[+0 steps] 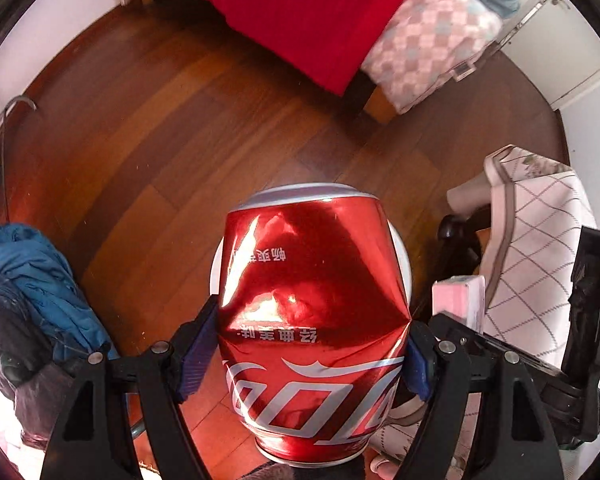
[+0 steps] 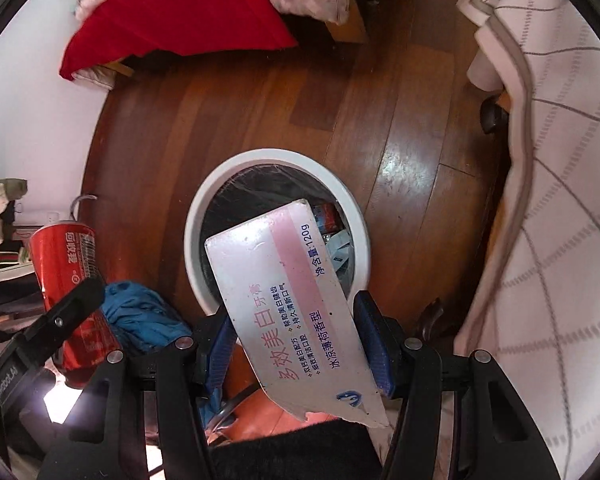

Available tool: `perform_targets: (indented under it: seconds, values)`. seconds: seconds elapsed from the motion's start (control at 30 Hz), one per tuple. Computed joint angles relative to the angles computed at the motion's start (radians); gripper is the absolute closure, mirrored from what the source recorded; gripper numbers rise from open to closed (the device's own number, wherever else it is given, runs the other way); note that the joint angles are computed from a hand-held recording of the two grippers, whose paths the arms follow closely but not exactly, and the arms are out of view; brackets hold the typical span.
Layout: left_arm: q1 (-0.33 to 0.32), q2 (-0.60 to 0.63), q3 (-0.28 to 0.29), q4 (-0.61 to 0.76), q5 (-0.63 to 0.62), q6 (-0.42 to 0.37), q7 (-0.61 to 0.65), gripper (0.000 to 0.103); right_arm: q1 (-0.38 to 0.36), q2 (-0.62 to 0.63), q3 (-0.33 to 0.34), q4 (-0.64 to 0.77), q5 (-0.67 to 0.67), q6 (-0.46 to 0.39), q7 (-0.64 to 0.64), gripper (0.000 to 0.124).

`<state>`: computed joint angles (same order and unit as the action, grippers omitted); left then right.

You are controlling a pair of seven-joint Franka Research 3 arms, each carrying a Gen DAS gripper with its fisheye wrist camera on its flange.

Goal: Collect trash
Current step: 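Carry the red can and tissue pack over the bin and open both tools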

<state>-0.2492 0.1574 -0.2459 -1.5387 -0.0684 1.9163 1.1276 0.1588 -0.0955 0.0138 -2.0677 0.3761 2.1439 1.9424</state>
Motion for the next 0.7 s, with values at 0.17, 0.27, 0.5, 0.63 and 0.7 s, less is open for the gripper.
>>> perform_targets:
  seconds: [0.17, 0.27, 0.5, 0.63, 0.7]
  values:
    - [0.018, -0.001, 0.011, -0.023, -0.018, -0.008, -0.027, 0.006, 0.001, 0.101, -0.004, 0.073, 0.008, -0.021, -0.036, 0.064]
    - [0.021, -0.03, 0.016, -0.058, 0.005, -0.005, -0.054, 0.005, 0.001, 0.127, -0.003, 0.096, 0.004, -0.023, -0.059, 0.059]
    - [0.012, -0.11, 0.018, -0.138, 0.114, 0.003, -0.141, 0.005, 0.004, 0.109, -0.001, 0.118, -0.064, -0.05, -0.085, 0.021]
    - [0.003, -0.162, 0.012, -0.186, 0.148, -0.007, -0.167, 0.005, 0.019, 0.045, 0.013, 0.083, -0.173, -0.068, -0.08, 0.021]
    - [-0.002, -0.182, 0.01, -0.203, 0.148, -0.011, -0.169, 0.005, 0.027, 0.012, 0.023, 0.064, -0.21, -0.08, -0.079, 0.021]
